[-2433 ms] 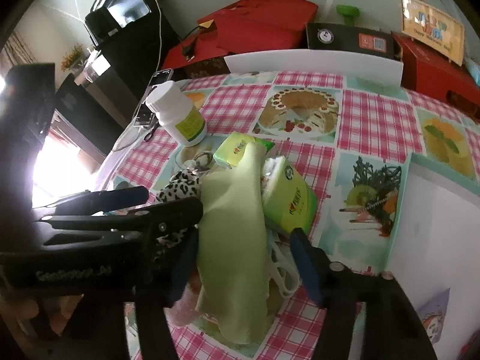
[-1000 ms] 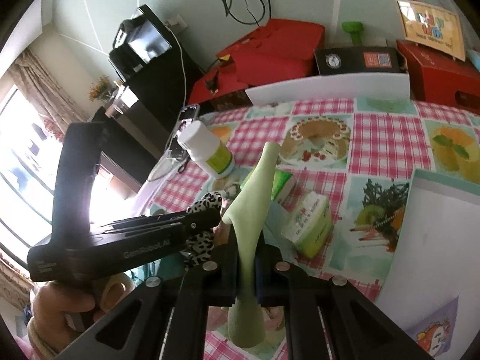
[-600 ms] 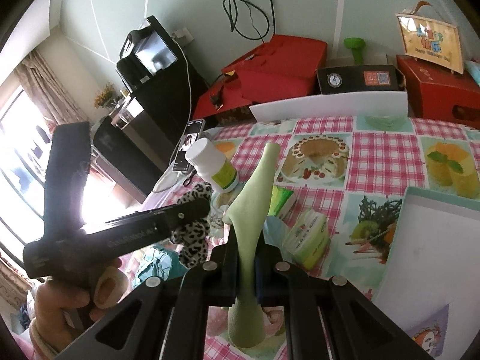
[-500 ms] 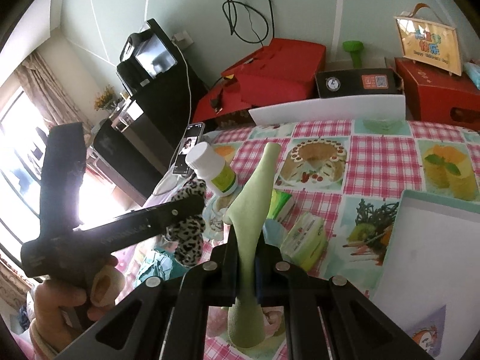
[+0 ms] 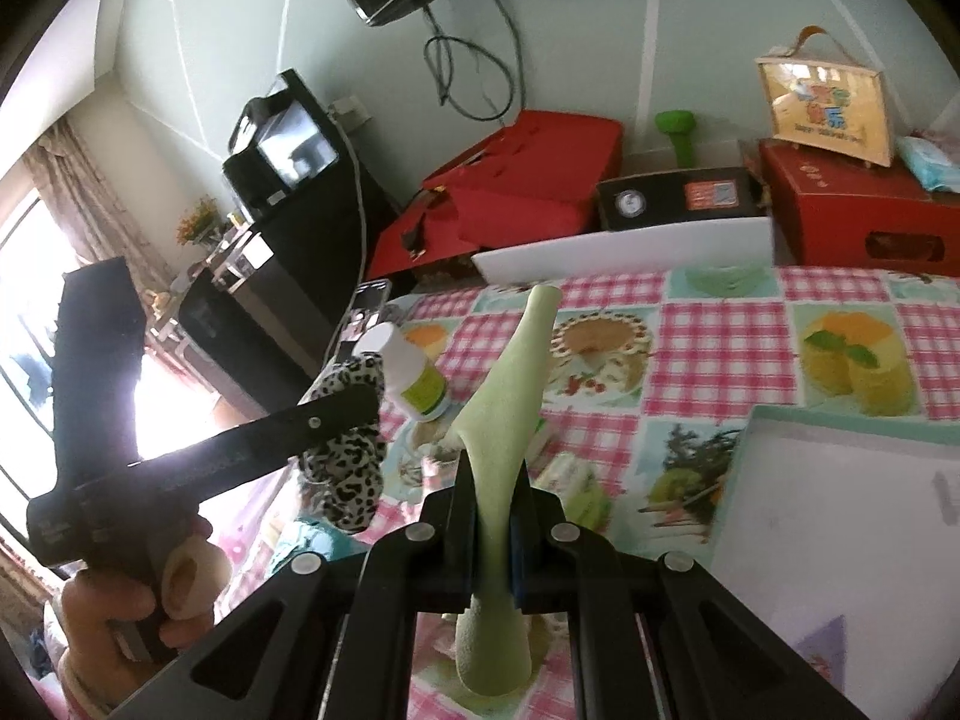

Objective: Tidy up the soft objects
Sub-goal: 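Lift and carry the scrunchie and the green cloth over the white tray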

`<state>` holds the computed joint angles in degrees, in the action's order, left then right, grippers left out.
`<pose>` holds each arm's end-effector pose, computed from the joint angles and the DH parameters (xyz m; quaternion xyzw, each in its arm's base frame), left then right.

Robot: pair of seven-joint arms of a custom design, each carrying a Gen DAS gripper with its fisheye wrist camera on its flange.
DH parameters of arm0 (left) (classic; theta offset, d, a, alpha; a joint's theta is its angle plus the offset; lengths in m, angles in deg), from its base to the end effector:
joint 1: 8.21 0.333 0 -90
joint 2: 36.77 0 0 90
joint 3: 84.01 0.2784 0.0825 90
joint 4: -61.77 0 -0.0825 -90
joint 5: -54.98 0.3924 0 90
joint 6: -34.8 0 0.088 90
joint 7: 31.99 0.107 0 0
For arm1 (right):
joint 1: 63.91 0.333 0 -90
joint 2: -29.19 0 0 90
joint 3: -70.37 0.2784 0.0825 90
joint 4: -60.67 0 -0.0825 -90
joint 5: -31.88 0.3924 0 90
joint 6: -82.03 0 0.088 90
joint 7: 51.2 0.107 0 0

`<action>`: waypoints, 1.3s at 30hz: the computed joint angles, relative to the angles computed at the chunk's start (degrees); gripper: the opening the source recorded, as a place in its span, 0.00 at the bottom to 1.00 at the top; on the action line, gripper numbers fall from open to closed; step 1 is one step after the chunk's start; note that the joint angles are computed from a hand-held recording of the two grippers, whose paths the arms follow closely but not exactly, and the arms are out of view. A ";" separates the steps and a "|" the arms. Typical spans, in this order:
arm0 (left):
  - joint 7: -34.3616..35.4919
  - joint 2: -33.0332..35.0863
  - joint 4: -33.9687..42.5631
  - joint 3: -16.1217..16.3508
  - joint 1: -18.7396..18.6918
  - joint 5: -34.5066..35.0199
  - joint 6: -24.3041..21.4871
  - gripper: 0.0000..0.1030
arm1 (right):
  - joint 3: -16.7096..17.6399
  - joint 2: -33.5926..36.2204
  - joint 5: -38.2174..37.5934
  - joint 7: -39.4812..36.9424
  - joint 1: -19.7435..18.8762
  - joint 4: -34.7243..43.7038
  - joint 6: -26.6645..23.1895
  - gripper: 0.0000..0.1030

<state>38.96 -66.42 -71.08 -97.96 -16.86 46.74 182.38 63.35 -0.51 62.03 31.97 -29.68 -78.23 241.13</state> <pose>0.4348 -0.1951 0.5838 -0.6599 0.6524 -0.3388 0.1552 0.4301 0.1896 0.5541 -0.6821 0.5738 -0.0502 0.4505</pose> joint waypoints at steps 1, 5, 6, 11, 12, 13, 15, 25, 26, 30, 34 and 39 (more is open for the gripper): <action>0.06 0.29 0.37 -0.22 -0.17 0.05 0.23 0.24 | 0.13 -0.66 -0.25 0.64 -0.78 -0.54 0.15 0.08; 1.29 1.97 2.17 -0.54 -1.54 -0.32 0.57 0.24 | 0.67 -2.83 -3.02 3.51 -3.96 -2.17 0.64 0.09; 1.56 2.67 2.84 -0.78 -1.90 -0.33 0.54 0.24 | 0.99 -3.49 -4.23 4.65 -5.09 -2.66 0.76 0.09; 2.69 6.20 6.34 -1.89 -3.93 -0.27 0.36 0.24 | 1.09 -7.47 -9.66 10.82 -10.10 -5.93 1.34 0.09; 3.08 7.12 7.20 -2.07 -4.45 -0.33 0.13 0.24 | 1.11 -8.21 -10.87 12.18 -11.23 -6.49 1.28 0.09; 3.21 7.98 8.06 -2.36 -4.75 -0.05 -0.16 0.24 | 1.21 -8.95 -12.18 13.56 -12.46 -7.03 1.16 0.08; 3.44 9.80 9.92 -2.91 -5.30 0.71 -0.81 0.24 | 1.78 -10.57 -15.12 16.74 -15.42 -8.14 0.64 0.08; 4.37 18.93 19.45 -4.30 -8.64 3.85 -2.03 0.24 | 4.48 -15.76 -28.55 30.46 -27.41 -10.40 -6.18 0.08; 4.28 19.81 20.31 -4.36 -8.98 4.11 -2.14 0.24 | 4.48 -16.27 -29.60 31.48 -28.21 -10.58 -6.96 0.08; 4.54 23.64 24.01 -4.53 -10.54 5.00 -2.58 0.24 | 4.78 -16.87 -33.20 35.00 -30.50 -10.24 -10.03 0.09; 4.67 26.32 26.35 -4.44 -11.89 6.19 -3.00 0.24 | 5.43 -16.78 -36.46 37.47 -32.09 -9.89 -12.50 0.09; 3.78 29.29 28.01 -4.16 -13.16 7.19 -4.48 0.24 | 4.76 -15.84 -38.37 38.57 -31.65 -9.93 -14.53 0.09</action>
